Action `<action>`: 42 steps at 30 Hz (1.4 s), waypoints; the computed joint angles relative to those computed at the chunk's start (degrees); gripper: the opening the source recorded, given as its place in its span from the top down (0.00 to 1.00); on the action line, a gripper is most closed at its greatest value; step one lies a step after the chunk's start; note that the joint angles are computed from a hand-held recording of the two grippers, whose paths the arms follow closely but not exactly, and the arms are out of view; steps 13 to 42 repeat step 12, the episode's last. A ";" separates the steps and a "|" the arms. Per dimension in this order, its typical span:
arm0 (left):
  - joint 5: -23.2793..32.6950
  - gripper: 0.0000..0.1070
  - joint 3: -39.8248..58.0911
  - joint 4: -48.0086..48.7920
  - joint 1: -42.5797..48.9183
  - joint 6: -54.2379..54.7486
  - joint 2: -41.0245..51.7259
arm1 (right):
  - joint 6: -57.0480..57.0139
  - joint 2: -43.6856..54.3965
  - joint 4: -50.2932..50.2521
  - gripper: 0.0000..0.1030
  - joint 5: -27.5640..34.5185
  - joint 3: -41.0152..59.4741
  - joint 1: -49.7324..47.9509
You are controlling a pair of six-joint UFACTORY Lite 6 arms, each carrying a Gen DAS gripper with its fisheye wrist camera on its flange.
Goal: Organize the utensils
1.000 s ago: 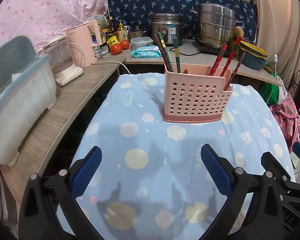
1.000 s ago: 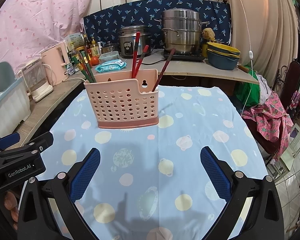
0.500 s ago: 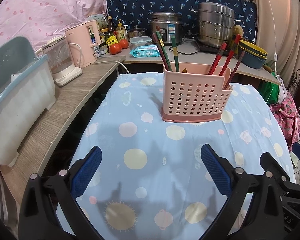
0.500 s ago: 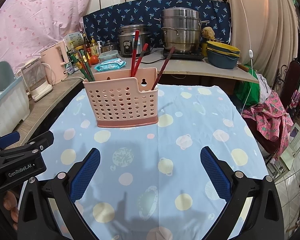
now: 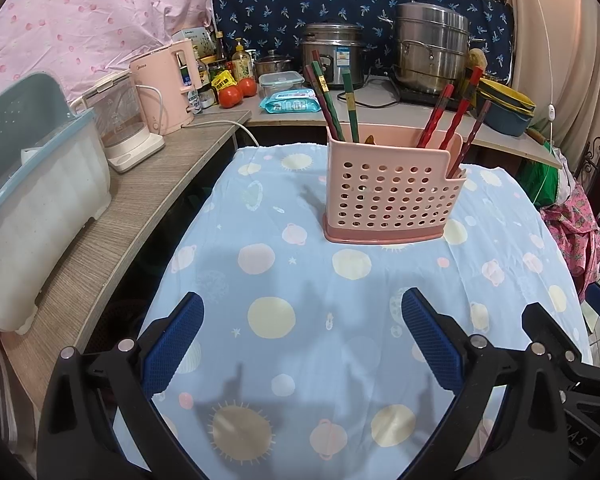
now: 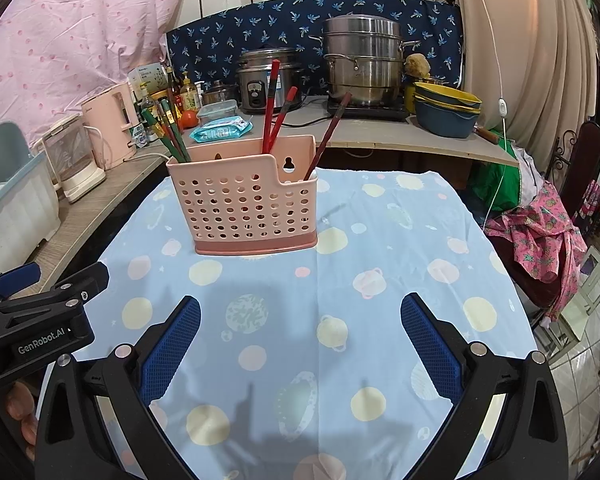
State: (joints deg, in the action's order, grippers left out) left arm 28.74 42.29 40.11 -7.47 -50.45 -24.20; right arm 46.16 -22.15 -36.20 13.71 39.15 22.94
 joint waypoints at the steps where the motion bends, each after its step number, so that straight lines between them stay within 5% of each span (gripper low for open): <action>1: 0.03 0.11 -0.01 0.14 -0.05 -0.16 0.00 | -0.01 0.10 -0.02 0.06 0.04 0.11 0.00; 42: -1.13 0.11 0.09 0.09 1.25 0.32 1.20 | -3.47 0.54 3.14 0.06 -0.03 0.77 -1.12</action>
